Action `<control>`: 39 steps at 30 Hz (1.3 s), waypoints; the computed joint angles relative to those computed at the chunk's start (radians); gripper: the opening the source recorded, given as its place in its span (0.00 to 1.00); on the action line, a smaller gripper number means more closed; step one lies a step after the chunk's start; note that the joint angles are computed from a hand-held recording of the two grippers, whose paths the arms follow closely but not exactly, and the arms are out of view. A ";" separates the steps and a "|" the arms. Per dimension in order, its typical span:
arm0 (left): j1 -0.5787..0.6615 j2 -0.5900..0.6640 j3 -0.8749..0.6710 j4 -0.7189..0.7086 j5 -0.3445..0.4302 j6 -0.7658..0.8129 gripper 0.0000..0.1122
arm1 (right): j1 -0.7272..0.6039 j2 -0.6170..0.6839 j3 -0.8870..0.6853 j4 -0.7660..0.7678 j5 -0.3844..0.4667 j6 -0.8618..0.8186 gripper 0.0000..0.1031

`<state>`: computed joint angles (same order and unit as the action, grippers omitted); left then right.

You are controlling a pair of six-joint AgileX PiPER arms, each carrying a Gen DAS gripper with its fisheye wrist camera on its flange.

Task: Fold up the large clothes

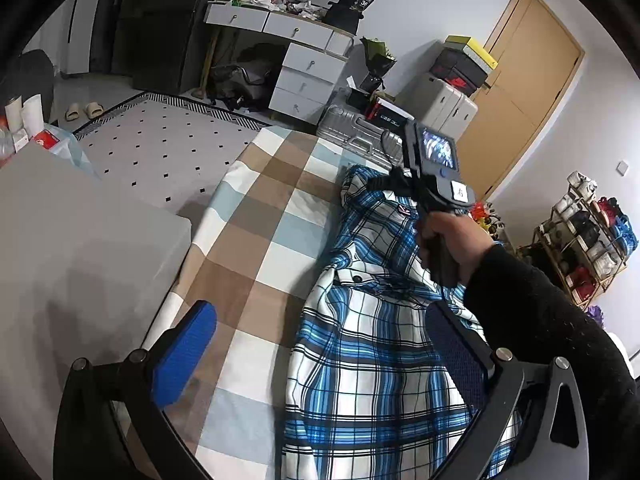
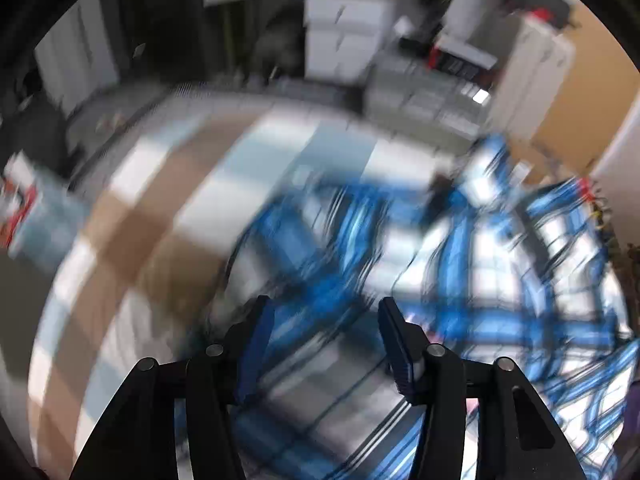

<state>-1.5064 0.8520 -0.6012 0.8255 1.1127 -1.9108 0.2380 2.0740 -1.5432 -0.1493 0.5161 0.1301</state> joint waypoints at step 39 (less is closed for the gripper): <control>0.008 0.245 -0.089 0.002 -0.033 -0.026 0.91 | -0.071 -0.234 0.438 0.222 -0.137 -0.248 0.49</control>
